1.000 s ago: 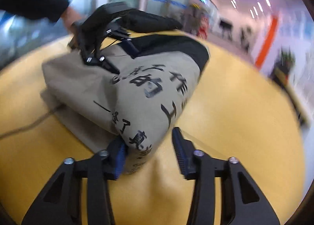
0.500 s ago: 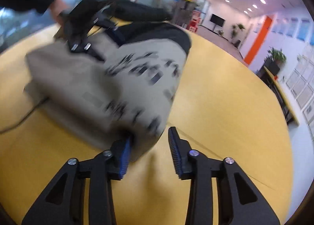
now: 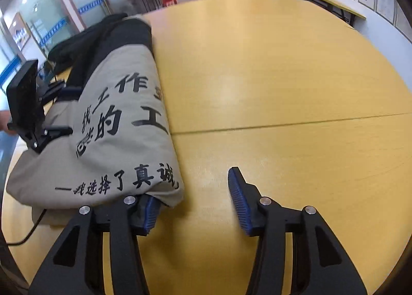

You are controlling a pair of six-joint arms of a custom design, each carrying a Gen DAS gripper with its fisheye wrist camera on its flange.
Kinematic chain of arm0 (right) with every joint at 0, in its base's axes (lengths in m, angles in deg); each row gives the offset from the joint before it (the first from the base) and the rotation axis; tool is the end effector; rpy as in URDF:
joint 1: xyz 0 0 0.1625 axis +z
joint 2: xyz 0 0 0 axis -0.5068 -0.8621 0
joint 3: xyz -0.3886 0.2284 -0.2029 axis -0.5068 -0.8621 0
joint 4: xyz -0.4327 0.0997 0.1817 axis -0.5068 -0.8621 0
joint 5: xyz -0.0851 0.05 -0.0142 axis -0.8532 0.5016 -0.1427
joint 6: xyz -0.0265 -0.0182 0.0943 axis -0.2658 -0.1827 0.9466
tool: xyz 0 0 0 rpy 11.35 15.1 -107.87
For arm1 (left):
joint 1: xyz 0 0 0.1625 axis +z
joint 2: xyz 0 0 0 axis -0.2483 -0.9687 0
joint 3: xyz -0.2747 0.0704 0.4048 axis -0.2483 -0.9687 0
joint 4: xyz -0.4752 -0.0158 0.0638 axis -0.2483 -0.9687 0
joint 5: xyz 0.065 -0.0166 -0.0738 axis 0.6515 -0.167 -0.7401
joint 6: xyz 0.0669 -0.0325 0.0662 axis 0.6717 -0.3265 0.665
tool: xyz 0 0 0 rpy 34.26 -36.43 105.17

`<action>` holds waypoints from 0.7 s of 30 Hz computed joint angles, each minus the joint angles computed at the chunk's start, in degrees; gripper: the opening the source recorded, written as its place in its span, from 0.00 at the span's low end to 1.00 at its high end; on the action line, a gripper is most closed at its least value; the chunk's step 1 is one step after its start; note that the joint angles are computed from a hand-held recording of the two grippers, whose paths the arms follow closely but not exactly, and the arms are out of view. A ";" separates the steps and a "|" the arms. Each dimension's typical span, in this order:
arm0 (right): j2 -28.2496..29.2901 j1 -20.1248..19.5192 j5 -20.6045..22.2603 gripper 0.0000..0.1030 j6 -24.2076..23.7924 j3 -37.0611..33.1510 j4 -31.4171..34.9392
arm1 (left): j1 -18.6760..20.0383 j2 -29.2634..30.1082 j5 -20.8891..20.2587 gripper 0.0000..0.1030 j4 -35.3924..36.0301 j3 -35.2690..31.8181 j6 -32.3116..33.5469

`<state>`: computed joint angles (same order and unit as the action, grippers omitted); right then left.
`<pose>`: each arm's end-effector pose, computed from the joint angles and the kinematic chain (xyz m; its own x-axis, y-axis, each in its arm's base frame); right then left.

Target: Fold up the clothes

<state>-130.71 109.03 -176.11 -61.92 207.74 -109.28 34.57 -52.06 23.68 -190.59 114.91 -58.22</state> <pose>0.0566 -0.2793 0.2166 -0.7182 -0.5319 0.4486 -0.6275 0.7737 -0.0871 -0.1355 -0.2485 0.1662 -0.4606 0.7074 -0.5362 0.8526 0.5205 -0.0456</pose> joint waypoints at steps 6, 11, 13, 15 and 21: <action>-8.79 11.25 -9.45 0.17 7.31 -8.73 34.97 | 2.06 3.12 -0.73 0.96 -1.49 -1.60 3.83; -6.87 23.66 -6.45 0.27 -18.29 -16.89 46.62 | 4.27 5.71 -1.10 0.97 -5.47 -2.08 7.37; -3.11 21.92 -5.12 0.27 -30.29 -17.00 44.06 | 4.64 6.52 -0.80 0.97 -6.84 -2.04 7.51; 4.67 20.80 -7.33 0.25 -37.92 -16.52 39.99 | 5.03 7.35 -0.56 0.97 -8.03 -2.09 7.70; 7.62 16.91 -13.35 0.24 -37.43 -14.37 39.81 | 4.80 8.52 -1.45 0.98 -10.14 -1.82 10.86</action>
<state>-123.08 125.94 -189.46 -99.34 193.37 -69.47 39.37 -43.54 22.24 -200.74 113.09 -47.36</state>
